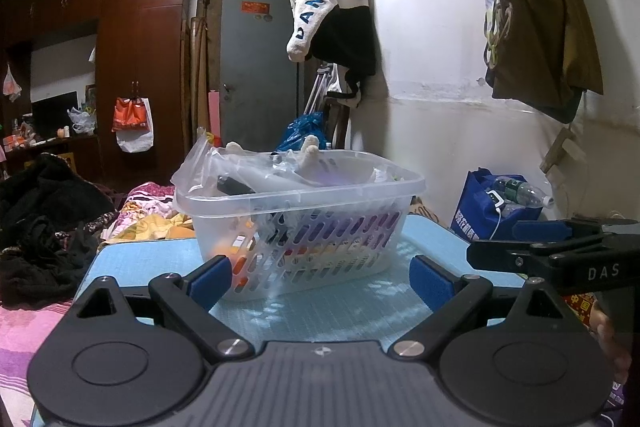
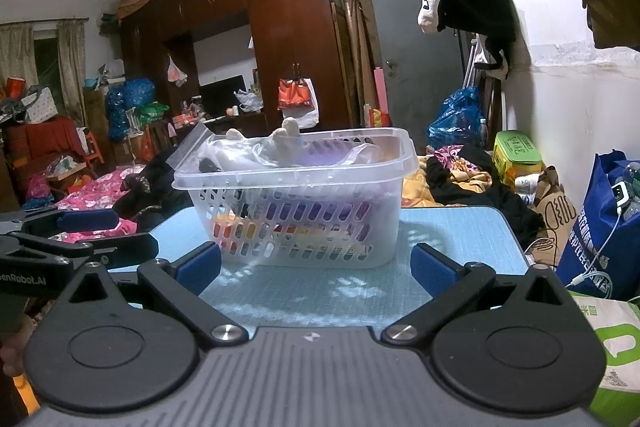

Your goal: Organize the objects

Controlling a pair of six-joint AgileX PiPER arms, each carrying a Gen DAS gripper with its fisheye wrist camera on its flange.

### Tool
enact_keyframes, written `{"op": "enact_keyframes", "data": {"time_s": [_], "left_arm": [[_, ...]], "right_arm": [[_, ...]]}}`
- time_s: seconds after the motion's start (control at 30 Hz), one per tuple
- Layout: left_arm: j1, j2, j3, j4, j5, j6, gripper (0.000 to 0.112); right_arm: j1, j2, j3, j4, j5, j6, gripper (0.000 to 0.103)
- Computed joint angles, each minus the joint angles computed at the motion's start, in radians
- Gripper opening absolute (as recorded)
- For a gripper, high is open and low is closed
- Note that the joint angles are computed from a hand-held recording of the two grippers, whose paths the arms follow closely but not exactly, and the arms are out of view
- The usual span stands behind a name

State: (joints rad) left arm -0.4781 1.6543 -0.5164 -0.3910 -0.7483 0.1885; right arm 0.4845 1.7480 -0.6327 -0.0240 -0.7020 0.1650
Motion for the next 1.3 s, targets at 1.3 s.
{"op": "enact_keyframes", "data": {"time_s": [1.3], "left_arm": [[-0.055, 0.023, 0.024, -0.061, -0.096, 0.022, 0.097]], "right_arm": [[0.001, -0.004, 0.001, 0.001, 0.007, -0.002, 0.103]]}}
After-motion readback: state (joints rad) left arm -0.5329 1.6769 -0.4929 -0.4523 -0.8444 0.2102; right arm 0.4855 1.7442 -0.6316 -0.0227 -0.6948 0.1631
